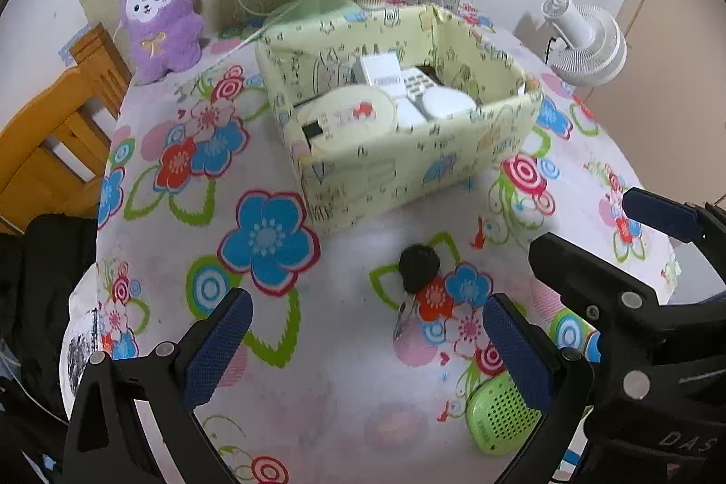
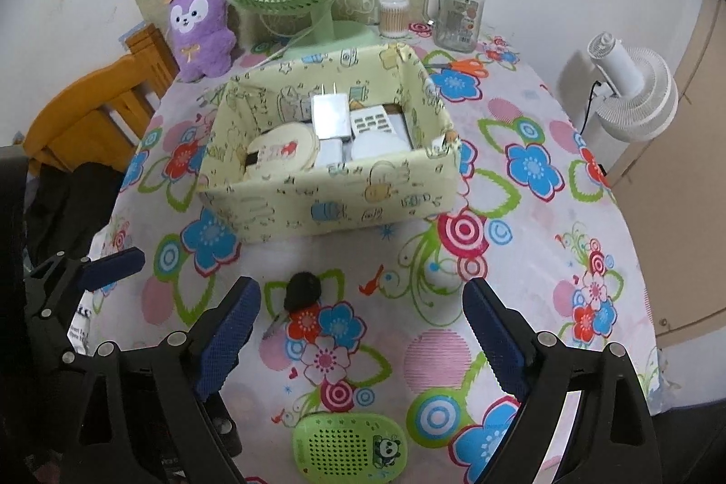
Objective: Organize rigid objects
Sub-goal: 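Lift both grippers from the box and move toward the key and speaker, then lower the right gripper around the green panda speaker and close it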
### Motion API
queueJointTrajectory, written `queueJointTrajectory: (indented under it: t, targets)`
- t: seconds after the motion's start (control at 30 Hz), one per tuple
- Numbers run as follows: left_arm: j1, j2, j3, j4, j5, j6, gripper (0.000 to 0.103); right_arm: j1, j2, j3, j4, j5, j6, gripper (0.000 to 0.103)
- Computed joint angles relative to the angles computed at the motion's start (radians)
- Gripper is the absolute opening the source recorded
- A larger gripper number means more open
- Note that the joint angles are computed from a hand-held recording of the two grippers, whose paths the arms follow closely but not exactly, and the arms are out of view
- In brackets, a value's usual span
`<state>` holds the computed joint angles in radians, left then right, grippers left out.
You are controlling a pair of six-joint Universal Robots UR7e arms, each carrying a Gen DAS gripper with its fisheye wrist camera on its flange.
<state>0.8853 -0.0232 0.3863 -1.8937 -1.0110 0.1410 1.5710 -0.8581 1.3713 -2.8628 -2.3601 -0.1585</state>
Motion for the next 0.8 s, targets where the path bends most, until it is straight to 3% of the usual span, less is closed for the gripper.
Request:
queueJointTrajectory:
  t: [0.43,0.53,0.8]
  targets:
    - [0.010,-0.132,0.312,-0.114,0.042,-0.044,0.098,-0.026,-0.022,0.144,-0.109,0.028,-0.023,0.093]
    - [0.008,-0.156,0.383,-0.160,0.079,-0.031,0.098,-0.032,-0.028,0.175,-0.117,0.036,-0.018,0.093]
    - [0.014,-0.202,0.502,-0.244,0.061,0.038,0.098,-0.042,-0.036,0.241,-0.156,0.042,0.000,0.093]
